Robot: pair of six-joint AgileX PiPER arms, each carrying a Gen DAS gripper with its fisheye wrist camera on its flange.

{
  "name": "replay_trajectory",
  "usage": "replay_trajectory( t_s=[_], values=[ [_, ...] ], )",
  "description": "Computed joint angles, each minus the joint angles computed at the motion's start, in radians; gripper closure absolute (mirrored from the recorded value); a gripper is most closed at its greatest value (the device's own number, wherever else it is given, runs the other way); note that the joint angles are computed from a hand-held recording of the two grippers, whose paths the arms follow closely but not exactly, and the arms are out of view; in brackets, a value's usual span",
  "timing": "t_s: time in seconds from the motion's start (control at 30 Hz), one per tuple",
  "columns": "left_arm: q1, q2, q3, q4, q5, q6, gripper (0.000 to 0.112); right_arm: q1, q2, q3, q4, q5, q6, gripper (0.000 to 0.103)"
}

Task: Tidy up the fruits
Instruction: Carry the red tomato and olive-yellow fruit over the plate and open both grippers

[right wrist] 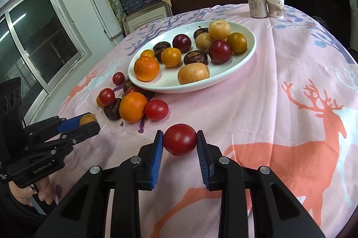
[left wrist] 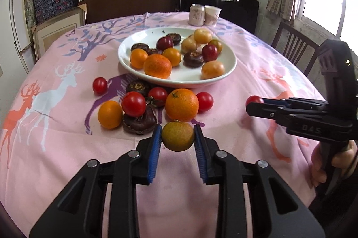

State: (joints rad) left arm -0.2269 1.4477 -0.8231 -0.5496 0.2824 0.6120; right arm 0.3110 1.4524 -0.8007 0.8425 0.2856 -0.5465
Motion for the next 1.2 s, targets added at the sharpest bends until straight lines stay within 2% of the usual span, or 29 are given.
replay_trajectory(
  t_s=[0.07,0.27,0.43,0.53,0.63,0.7,0.83,0.87,0.9,0.93,0.97,1.0,1.07,1.2],
  values=[
    [0.025,-0.023,0.003,-0.060,0.020,0.065,0.084,-0.002,-0.003,0.002,-0.012,0.004,0.012,0.072],
    [0.079,-0.012,-0.074,-0.179,0.105,0.185,0.084,-0.010,-0.048,-0.061,-0.287,0.083,0.283,0.072],
    [-0.009,0.066,-0.201,-0.078,0.109,0.096,0.084,-0.011,-0.094,-0.220,-0.575,0.139,0.501,0.072],
    [-0.063,0.176,-0.320,0.020,0.106,-0.004,0.084,-0.034,-0.021,-0.364,-0.589,0.173,0.497,0.072],
    [-0.084,0.302,-0.448,0.097,0.130,-0.082,0.084,-0.044,0.117,-0.513,-0.596,0.200,0.504,0.072],
    [-0.083,0.366,-0.504,0.096,0.136,-0.094,0.084,-0.052,0.232,-0.617,-0.574,0.234,0.495,0.072],
    [-0.064,0.453,-0.589,0.076,0.198,-0.096,0.084,-0.046,0.401,-0.761,-0.546,0.281,0.499,0.072],
    [-0.065,0.465,-0.599,0.087,0.206,-0.104,0.081,-0.042,0.435,-0.793,-0.545,0.290,0.499,0.072],
    [-0.066,0.472,-0.604,0.104,0.207,-0.121,0.069,-0.041,0.461,-0.818,-0.534,0.296,0.492,0.069],
    [-0.064,0.474,-0.605,0.106,0.204,-0.129,0.060,-0.036,0.475,-0.830,-0.541,0.294,0.503,0.062],
    [-0.056,0.468,-0.597,0.074,0.199,-0.103,0.049,-0.029,0.475,-0.824,-0.561,0.278,0.527,0.048],
    [-0.051,0.460,-0.590,0.060,0.194,-0.094,0.045,-0.024,0.461,-0.799,-0.580,0.243,0.548,0.042],
    [-0.047,0.424,-0.551,0.063,0.157,-0.091,0.042,-0.020,0.436,-0.766,-0.583,0.222,0.552,0.042],
    [-0.003,0.316,-0.424,-0.052,0.112,0.047,0.040,-0.033,0.346,-0.652,-0.557,0.198,0.529,0.042]
  ],
)
